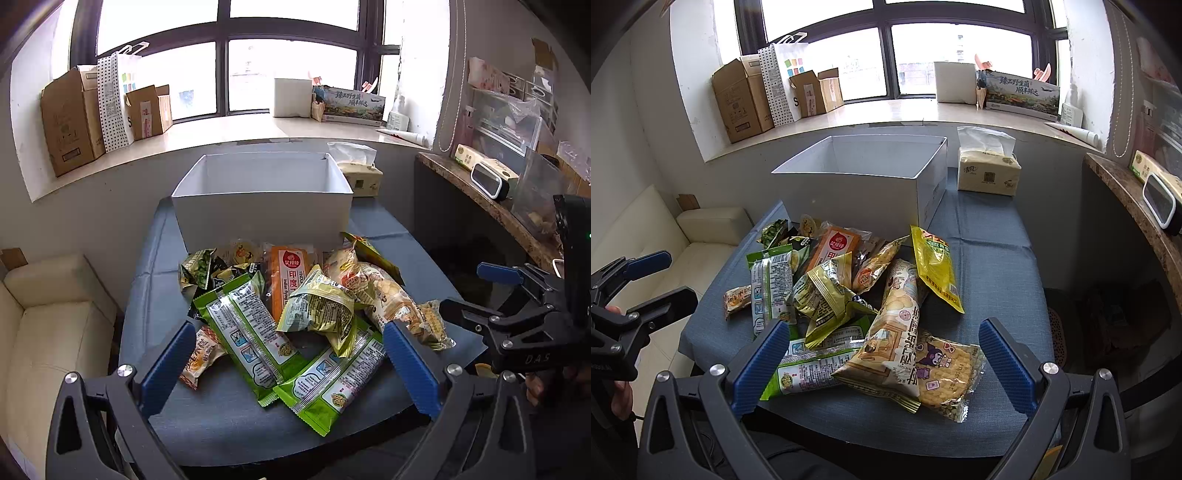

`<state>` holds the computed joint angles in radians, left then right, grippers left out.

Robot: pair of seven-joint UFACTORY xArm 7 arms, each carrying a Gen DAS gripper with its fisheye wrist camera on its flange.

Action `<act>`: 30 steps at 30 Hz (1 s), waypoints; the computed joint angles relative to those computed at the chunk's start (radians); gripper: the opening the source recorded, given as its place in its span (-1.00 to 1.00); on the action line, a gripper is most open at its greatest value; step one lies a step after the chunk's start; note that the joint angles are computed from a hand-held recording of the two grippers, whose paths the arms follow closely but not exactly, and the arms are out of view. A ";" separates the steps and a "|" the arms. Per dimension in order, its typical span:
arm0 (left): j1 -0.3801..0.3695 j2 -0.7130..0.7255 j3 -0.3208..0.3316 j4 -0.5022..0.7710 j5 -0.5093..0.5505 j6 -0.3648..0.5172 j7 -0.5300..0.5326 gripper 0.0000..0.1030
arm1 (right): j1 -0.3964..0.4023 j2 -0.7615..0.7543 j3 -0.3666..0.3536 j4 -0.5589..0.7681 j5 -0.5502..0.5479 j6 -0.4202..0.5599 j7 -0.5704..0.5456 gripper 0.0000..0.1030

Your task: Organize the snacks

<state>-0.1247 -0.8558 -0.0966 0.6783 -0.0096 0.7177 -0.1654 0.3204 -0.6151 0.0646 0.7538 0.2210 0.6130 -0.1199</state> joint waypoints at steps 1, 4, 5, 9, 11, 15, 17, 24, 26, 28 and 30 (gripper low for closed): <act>0.000 0.000 0.000 0.000 0.000 0.001 0.000 1.00 | 0.001 0.001 -0.001 0.001 0.000 0.001 -0.001 1.00; -0.001 0.003 0.001 0.002 0.000 0.002 0.001 1.00 | 0.000 0.005 -0.003 0.008 -0.001 0.004 -0.003 1.00; -0.001 0.003 0.001 0.002 0.000 0.001 0.001 1.00 | 0.005 0.008 -0.005 0.006 0.006 -0.003 -0.004 1.00; -0.001 0.002 -0.001 -0.001 0.002 -0.003 0.000 1.00 | 0.006 0.011 0.001 -0.002 0.007 -0.016 0.001 1.00; -0.002 0.002 -0.001 0.000 0.002 -0.001 -0.001 1.00 | 0.007 0.011 -0.001 0.000 0.008 -0.014 0.001 1.00; -0.001 0.003 -0.002 0.001 0.002 0.000 -0.002 1.00 | 0.008 0.011 0.005 -0.010 0.007 -0.027 0.009 1.00; -0.001 0.004 -0.002 0.002 0.003 0.001 -0.002 1.00 | 0.013 0.011 -0.007 -0.007 0.010 -0.023 0.000 1.00; -0.002 0.004 0.000 0.000 0.002 -0.001 -0.002 1.00 | 0.017 0.003 -0.008 -0.009 0.018 -0.019 -0.001 1.00; -0.003 0.003 0.001 -0.001 0.001 -0.003 -0.001 1.00 | 0.017 0.001 -0.008 -0.010 0.020 -0.019 -0.002 1.00; -0.002 0.002 0.001 -0.003 0.001 -0.004 -0.001 1.00 | 0.020 0.000 -0.010 -0.013 0.025 -0.025 -0.003 1.00; -0.002 0.002 0.001 -0.004 0.002 -0.004 -0.001 1.00 | 0.020 0.000 -0.009 -0.015 0.027 -0.030 -0.003 1.00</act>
<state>-0.1263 -0.8542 -0.0957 0.6747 -0.0081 0.7134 -0.1665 0.3408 -0.6152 0.0551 0.7390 0.2477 0.5828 -0.1232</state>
